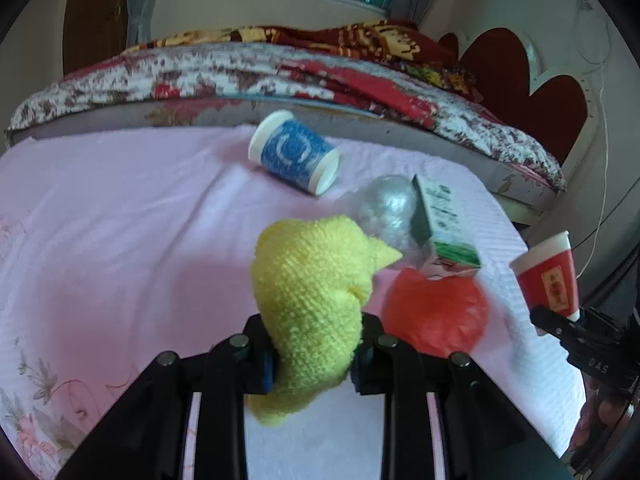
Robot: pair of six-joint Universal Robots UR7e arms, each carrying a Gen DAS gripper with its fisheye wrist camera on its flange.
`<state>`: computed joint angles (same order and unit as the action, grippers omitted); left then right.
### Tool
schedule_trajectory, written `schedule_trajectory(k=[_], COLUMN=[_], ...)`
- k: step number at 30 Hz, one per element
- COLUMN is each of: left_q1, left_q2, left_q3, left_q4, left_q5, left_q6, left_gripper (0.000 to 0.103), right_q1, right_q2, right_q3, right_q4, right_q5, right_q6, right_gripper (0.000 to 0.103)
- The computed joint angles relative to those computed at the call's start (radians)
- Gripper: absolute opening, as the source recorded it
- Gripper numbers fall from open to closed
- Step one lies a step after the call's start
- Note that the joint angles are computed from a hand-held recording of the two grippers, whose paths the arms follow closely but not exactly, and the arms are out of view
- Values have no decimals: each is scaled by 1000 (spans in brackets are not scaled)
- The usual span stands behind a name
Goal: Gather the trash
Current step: 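Grasp the red paper cup with the right tool while the left tool grasps the yellow cloth, then carry the red cup and yellow cloth over the black bin with both tools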
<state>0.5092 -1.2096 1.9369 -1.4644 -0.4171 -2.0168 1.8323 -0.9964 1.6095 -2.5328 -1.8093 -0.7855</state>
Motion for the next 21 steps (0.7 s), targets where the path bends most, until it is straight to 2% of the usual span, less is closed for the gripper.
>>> schedule_trajectory(k=[8, 18, 21], left_q1=[-67, -115, -123], left_q2=[79, 238, 262], left_q3=[-66, -138, -150], left_q4=[32, -111, -137], left_q5=[33, 36, 32], left_q6=[9, 230, 252], left_gripper=[28, 28, 28], right_q1=[-34, -91, -122], right_q2=[-145, -336, -383], right_q3=[66, 118, 117], right_q4=[43, 123, 145], right_q5=[39, 105, 114], right_q6=[-39, -105, -135], right_gripper=[54, 54, 54])
